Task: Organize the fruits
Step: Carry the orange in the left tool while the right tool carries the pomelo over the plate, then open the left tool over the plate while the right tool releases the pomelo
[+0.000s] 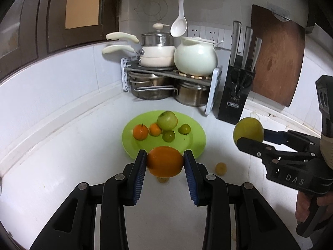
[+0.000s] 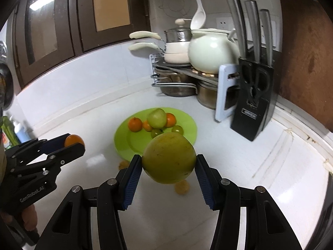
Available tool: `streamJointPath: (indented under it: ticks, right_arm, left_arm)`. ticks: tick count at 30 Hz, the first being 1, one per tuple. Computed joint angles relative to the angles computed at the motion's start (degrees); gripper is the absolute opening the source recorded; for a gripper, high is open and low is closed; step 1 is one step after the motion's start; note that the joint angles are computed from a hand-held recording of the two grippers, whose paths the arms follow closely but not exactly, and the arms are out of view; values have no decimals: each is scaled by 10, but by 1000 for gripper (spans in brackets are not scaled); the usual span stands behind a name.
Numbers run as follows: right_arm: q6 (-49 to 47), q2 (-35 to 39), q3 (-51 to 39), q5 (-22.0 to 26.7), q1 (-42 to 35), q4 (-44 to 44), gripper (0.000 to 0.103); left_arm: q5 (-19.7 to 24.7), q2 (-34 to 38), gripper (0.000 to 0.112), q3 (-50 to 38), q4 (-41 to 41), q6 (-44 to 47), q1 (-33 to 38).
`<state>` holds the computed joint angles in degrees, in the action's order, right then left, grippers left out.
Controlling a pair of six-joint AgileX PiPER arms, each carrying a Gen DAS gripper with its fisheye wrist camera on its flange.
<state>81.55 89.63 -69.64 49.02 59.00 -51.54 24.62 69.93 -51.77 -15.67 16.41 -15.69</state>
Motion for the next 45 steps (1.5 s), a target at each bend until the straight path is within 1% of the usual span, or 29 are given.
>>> streamJointPath:
  ticks: [5,12,16,23,32,36,45]
  right_arm:
    - [-33,20,-35,-20,-15,20,53]
    - [-95,55,-79,-57,-52,68,53]
    - [-147,80,-107,-77,-81,107,53]
    - [-248,126,-156,-92,-127,182,53]
    - [-356,182,-193,-114,-183,278,53]
    - [-387,205,-204,-119,-201,311,53]
    - [-420,235,-221,-119,-217,352,53]
  left_arm:
    - [5,17,36,-23,-45,56,21]
    - [17,68,36,-70,-82,107,44]
    - [22,104,36,-100,-83,112,50]
    - [44,180,36,-161,-92,119,57]
    - [65,276,36,-231,-91,111,56]
    - [77,313,36,-261,-84,106,54]
    - [99,360,36,-300,-73,99,50]
